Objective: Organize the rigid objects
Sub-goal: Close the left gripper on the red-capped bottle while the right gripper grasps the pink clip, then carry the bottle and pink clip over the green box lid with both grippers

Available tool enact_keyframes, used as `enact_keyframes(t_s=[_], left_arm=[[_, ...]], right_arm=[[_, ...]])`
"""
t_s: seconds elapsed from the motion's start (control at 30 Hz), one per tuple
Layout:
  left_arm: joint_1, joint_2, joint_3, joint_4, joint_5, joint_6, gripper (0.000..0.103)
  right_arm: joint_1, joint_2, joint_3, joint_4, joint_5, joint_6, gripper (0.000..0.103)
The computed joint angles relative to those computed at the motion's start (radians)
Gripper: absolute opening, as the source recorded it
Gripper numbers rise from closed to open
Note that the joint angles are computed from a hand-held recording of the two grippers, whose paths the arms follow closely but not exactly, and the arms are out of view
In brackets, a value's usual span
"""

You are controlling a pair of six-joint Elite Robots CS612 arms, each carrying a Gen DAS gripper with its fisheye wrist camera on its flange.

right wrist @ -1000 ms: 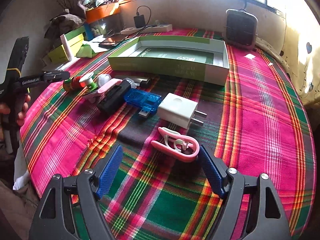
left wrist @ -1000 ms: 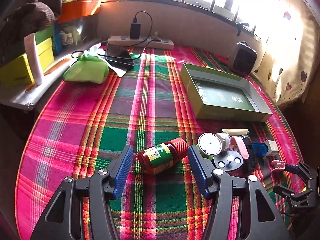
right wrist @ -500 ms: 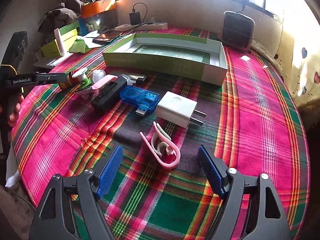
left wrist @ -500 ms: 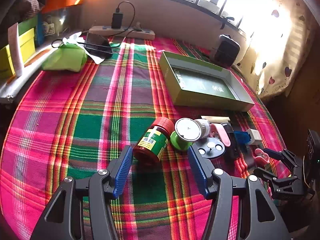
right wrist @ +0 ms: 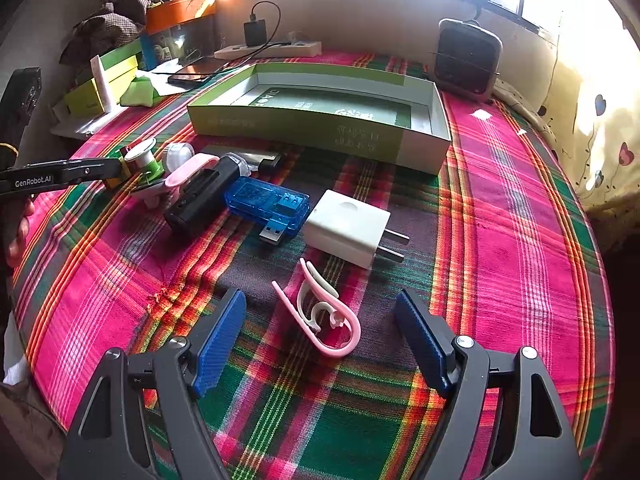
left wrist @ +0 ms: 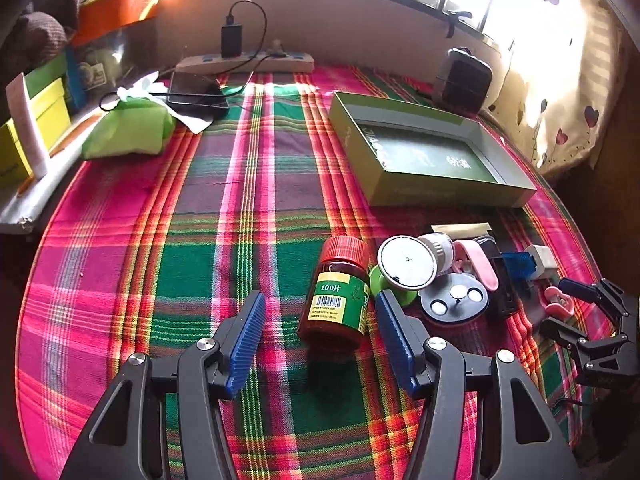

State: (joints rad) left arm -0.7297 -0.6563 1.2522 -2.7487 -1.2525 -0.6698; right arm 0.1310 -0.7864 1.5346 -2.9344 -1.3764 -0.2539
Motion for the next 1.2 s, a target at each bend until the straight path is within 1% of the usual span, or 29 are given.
enact_keyframes(t_s=[0.07,0.13,0.33,0.4,0.47,0.5,0.57,0.67,0.73,0.87,1.03,1.2], left_arm=[[0.0,0.006,-0.012,0.019,0.013,0.011,0.057],[0.003,0.011,-0.02,0.025,0.009,0.017,0.057],[0.005,0.018,-0.026,0.004,0.002,0.046,0.055],[0.005,0.019,-0.029,0.007,0.004,0.047,0.052],[0.004,0.02,-0.031,0.01,0.008,0.048,0.046],[0.003,0.021,-0.032,0.01,0.008,0.048,0.045],[0.003,0.021,-0.032,0.008,0.004,0.047,0.039],[0.003,0.023,-0.035,0.007,0.002,0.044,0.031],[0.003,0.023,-0.035,0.006,0.005,0.038,0.031],[0.003,0.024,-0.034,0.001,0.005,0.031,0.031],[0.004,0.022,-0.033,0.004,0.002,0.026,0.031],[0.003,0.017,-0.03,0.003,0.0,0.021,0.031]], right_arm=[[0.0,0.002,-0.003,0.002,-0.001,0.0,0.076],[-0.001,0.003,-0.006,0.001,0.002,0.0,0.073],[-0.001,0.004,-0.006,-0.007,0.007,-0.009,0.063],[-0.001,0.004,-0.005,-0.009,0.011,-0.014,0.059],[-0.001,0.003,-0.005,-0.012,0.017,-0.017,0.051],[-0.001,0.003,-0.004,-0.014,0.018,-0.019,0.049],[-0.002,0.003,-0.003,-0.016,0.022,-0.02,0.042],[-0.003,0.002,-0.001,-0.02,0.028,-0.02,0.039],[-0.004,0.002,0.0,-0.02,0.031,-0.018,0.037],[-0.004,0.001,0.001,-0.022,0.033,-0.019,0.027],[-0.004,0.001,0.001,-0.024,0.03,-0.016,0.024],[-0.007,0.001,-0.001,-0.017,0.041,0.002,0.024]])
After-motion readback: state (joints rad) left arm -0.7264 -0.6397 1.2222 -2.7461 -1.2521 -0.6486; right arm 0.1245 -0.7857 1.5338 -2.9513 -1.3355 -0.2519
